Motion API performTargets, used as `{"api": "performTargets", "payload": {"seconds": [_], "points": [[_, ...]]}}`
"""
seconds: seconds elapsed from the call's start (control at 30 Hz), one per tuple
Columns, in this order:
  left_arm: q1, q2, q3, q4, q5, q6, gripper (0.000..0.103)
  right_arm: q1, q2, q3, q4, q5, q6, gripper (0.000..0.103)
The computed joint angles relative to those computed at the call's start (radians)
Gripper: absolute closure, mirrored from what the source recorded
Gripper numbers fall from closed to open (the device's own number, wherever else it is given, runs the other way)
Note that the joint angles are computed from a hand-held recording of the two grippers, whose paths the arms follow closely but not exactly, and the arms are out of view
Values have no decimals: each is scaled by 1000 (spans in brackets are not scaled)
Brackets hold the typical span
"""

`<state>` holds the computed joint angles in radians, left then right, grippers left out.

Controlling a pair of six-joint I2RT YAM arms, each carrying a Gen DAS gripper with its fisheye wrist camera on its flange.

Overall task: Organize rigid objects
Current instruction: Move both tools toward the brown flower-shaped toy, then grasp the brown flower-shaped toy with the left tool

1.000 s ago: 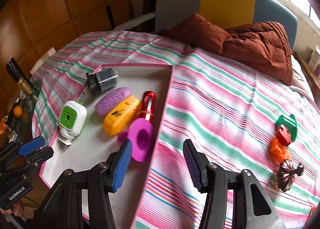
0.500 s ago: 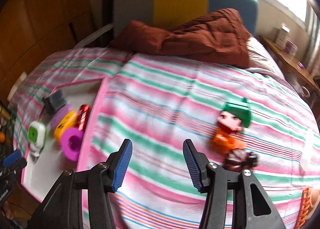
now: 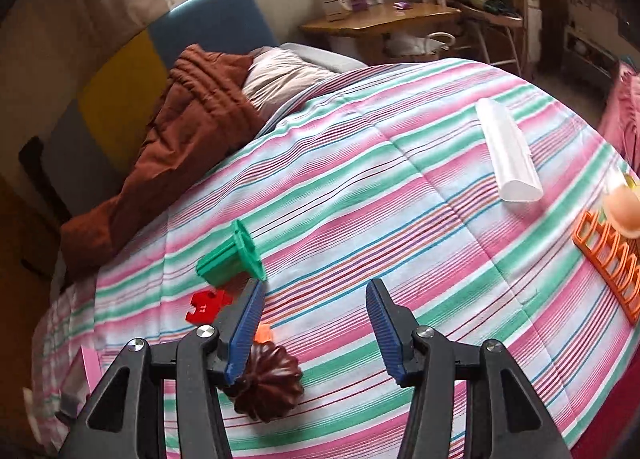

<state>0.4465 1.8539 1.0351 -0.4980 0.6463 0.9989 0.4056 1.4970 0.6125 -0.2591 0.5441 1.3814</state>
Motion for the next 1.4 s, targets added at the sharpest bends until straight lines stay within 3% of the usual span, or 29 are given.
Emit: {"api": "performTargets", "payload": {"seconds": [0.2, 0.5, 0.97, 1.0, 1.07, 1.4], "points": [[-160, -30, -54, 17, -5, -55, 56, -22, -89, -82, 53, -25, 47, 50], [-428, -56, -115, 121, -2, -143, 56, -50, -141, -141, 114, -58, 53, 50], [-691, 65, -79, 286, -74, -320, 58, -101, -169, -199, 201, -127, 49, 50], [-699, 81, -67, 291, -80, -335, 71, -105, -164, -197, 202, -133, 45, 50], [-697, 84, -66, 295, -67, -336, 80, -111, -150, -192, 211, -147, 36, 50], [-477, 25, -108, 141, -23, -190, 80, -111, -36, -124, 207, -225, -35, 50]]}}
